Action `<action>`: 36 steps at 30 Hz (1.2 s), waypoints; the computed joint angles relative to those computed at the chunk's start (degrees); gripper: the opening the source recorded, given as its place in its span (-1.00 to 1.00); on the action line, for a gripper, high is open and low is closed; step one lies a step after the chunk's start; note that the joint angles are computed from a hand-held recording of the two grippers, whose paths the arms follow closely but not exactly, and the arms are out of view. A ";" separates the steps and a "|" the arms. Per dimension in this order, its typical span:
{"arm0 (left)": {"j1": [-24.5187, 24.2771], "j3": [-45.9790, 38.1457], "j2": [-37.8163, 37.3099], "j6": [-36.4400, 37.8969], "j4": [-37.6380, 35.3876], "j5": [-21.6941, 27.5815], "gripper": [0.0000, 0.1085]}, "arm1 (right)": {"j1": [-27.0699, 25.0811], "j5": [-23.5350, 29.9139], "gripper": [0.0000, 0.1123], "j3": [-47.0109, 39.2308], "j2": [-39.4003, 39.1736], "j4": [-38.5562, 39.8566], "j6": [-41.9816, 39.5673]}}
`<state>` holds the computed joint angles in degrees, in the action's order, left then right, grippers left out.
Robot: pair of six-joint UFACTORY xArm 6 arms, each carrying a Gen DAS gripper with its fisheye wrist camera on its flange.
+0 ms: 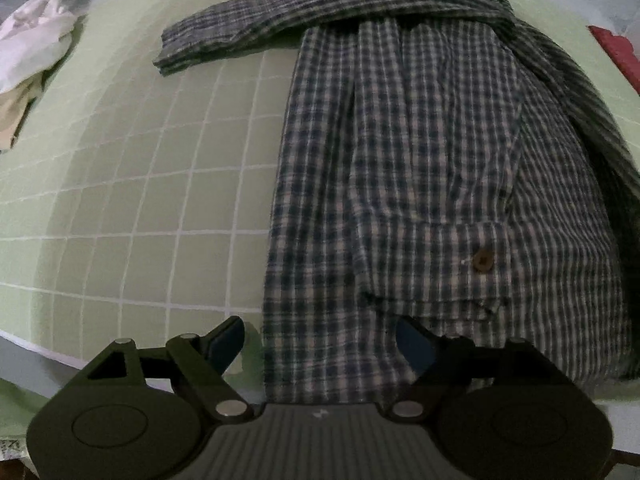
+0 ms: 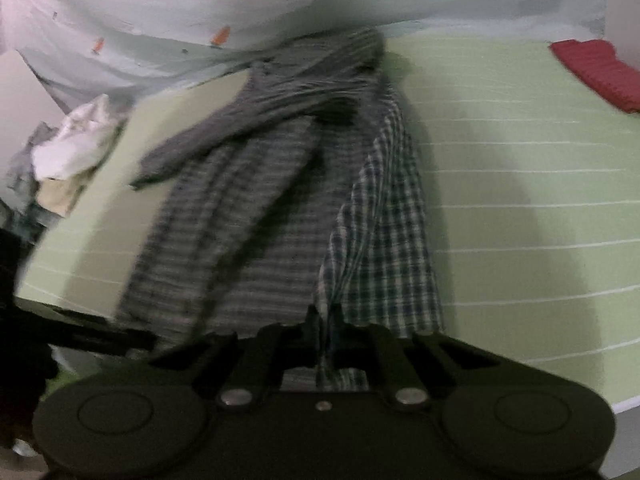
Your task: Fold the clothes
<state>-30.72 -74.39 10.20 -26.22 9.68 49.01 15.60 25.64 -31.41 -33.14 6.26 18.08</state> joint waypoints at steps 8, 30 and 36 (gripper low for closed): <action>-0.26 4.64 -3.31 4.90 -1.73 -3.23 0.54 | 6.52 -8.41 -0.97 -3.57 8.16 7.60 0.64; 7.02 0.09 -2.28 5.13 -12.87 -6.00 0.63 | 5.17 0.80 0.70 -12.29 15.50 -3.36 10.17; 10.08 -9.29 4.01 -1.27 -4.67 -3.68 0.63 | 0.68 0.13 0.79 -17.40 20.08 -10.05 10.91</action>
<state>-20.63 -83.68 14.22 -27.49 5.01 45.33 16.28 25.78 -48.81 -13.06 -3.80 28.99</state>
